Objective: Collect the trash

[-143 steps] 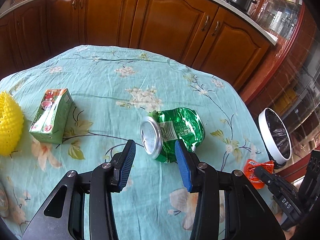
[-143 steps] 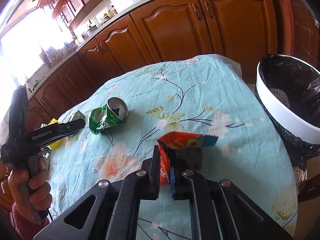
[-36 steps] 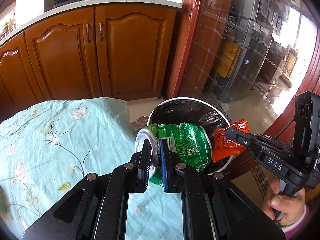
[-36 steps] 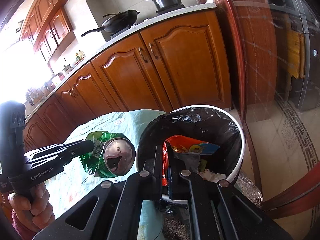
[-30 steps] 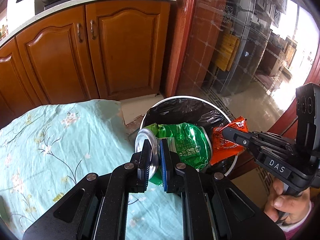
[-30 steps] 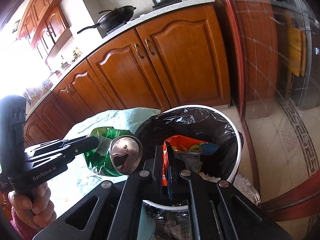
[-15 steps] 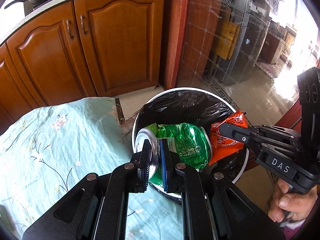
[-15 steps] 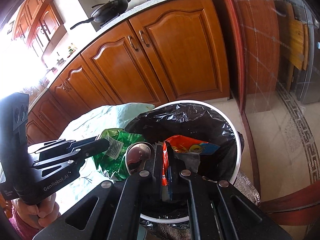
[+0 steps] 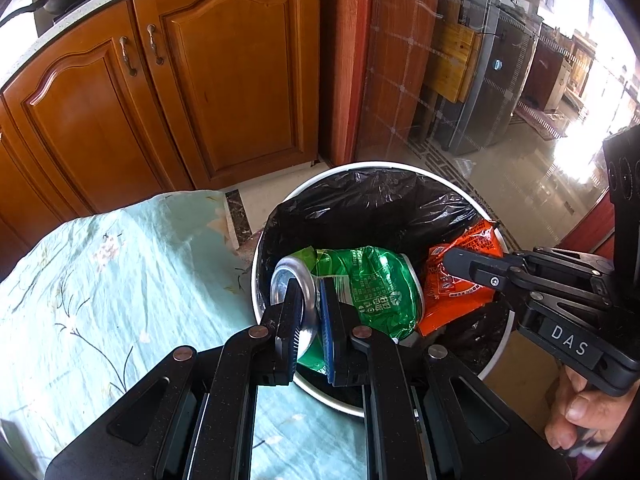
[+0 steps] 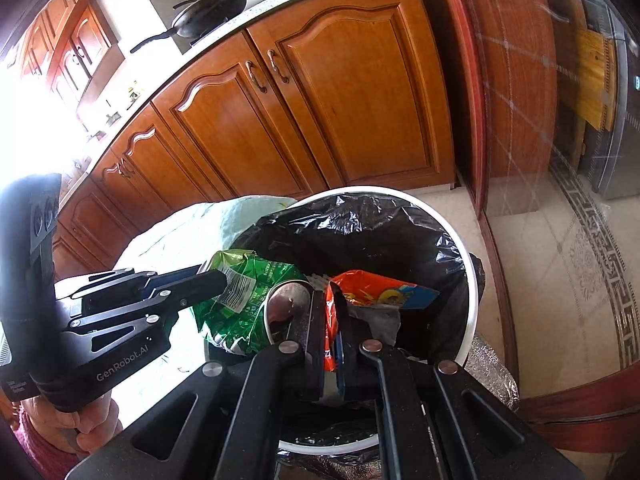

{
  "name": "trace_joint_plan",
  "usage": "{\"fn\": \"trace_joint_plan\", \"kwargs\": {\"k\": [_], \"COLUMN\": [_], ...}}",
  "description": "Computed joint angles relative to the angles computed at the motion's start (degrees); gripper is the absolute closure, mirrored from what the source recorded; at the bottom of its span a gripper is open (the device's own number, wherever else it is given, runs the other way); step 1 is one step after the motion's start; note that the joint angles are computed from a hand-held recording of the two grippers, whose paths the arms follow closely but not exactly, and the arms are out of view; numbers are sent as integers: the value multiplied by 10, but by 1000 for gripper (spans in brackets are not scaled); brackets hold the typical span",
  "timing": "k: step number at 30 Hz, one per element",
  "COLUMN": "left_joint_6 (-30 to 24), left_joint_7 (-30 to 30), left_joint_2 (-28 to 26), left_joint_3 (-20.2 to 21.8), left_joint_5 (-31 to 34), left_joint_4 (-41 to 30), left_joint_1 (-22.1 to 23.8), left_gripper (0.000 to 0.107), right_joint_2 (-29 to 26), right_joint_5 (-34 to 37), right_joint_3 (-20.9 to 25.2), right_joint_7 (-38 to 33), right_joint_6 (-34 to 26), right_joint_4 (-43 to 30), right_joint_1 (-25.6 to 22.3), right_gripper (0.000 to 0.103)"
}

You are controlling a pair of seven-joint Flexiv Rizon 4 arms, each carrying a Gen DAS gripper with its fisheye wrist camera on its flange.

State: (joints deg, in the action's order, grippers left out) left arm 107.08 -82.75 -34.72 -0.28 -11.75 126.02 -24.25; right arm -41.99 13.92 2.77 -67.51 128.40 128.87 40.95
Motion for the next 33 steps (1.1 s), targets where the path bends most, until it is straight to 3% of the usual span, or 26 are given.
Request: {"fn": "trace_joint_plan", "kwargs": {"k": [6, 10, 11, 14, 23, 25, 28, 31, 33], "left_joint_6": [-16, -9, -6, 0, 25, 31, 41, 51, 60], "left_joint_7": [-2, -5, -5, -7, -14, -20, -28, -37, -42], "left_joint_2": [0, 2, 3, 6, 24, 28, 34, 40, 44], "left_joint_3": [-2, 7, 10, 5, -6, -13, -24, -32, -34], "left_joint_5": [0, 1, 1, 1, 5, 8, 15, 23, 28], "left_joint_4": [-7, -4, -3, 4, 34, 44, 60, 75, 87], "left_joint_1": [0, -8, -12, -7, 7, 16, 31, 43, 48], "left_gripper": [97, 89, 87, 85, 85, 85, 85, 85, 85], "right_joint_2": [-1, -1, 0, 0, 8, 11, 17, 17, 17], "right_joint_5": [-11, -11, -12, -13, -6, 1, 7, 14, 22], "right_joint_3": [12, 14, 17, 19, 21, 17, 12, 14, 11], "right_joint_7": [9, 15, 18, 19, 21, 19, 12, 11, 9], "right_joint_6": [2, 9, 12, 21, 27, 23, 16, 20, 19], "right_joint_4": [0, 6, 7, 10, 17, 17, 17, 18, 18], "right_joint_1": [-15, -18, -21, -22, -16, -7, 6, 12, 21], "right_gripper": [94, 92, 90, 71, 68, 61, 60, 50, 50]}}
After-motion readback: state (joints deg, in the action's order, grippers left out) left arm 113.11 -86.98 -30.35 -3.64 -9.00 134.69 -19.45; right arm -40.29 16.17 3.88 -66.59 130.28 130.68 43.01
